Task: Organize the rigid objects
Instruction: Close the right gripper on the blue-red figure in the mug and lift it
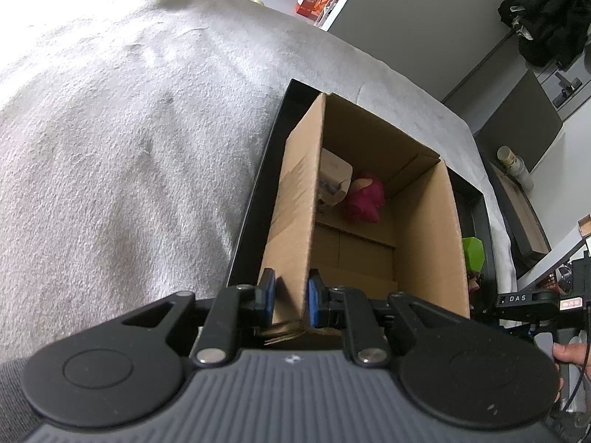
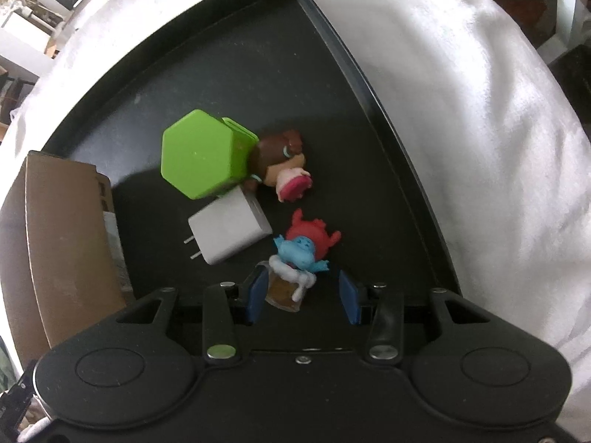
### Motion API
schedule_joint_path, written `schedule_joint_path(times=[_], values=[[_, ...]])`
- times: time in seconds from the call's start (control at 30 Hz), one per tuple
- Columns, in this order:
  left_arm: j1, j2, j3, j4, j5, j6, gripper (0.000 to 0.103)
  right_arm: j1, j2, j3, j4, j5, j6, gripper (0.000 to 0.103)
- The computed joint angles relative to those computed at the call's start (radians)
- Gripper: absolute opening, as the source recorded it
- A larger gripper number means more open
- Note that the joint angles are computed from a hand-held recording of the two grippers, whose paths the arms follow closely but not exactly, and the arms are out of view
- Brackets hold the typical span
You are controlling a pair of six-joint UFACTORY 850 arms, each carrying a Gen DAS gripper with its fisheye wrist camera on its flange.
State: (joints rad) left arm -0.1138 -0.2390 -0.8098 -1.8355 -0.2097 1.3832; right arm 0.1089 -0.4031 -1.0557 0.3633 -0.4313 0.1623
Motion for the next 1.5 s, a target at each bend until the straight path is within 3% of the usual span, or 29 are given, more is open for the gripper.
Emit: schedule_joint_path(times=[0.47,0.53,0.6,0.67,0.8,0.9,1.5], values=[[0.001,-0.001,0.0,0.021,-0.004,-0.018,0.017,0.022,0.011,-0.005,-0.141,-0.029,0.11,0.044],[0.002,0.0,0.001,0.014,-0.006,-0.012,0.017,0.019,0.014,-0.001,-0.112,-0.014,0.084,0.049],[0.004,0.0,0.003,0.008,-0.011,-0.009,0.017,0.023,0.025,0.007,-0.128,0.014,0.097,0.067],[0.006,0.001,0.004,0.007,-0.015,-0.008,0.017,0.029,0.033,0.014,-0.135,0.045,0.084,0.072],[0.008,-0.001,0.003,0.015,-0.021,-0.014,0.017,0.036,0.02,0.01,-0.186,0.064,0.148,0.072],[0.008,-0.004,0.0,0.017,-0.024,-0.015,0.017,0.049,0.008,0.002,-0.317,0.072,0.282,0.071],[0.015,-0.004,0.002,0.012,-0.042,-0.018,0.018,0.116,-0.07,-0.073,-0.542,-0.002,0.444,0.067]])
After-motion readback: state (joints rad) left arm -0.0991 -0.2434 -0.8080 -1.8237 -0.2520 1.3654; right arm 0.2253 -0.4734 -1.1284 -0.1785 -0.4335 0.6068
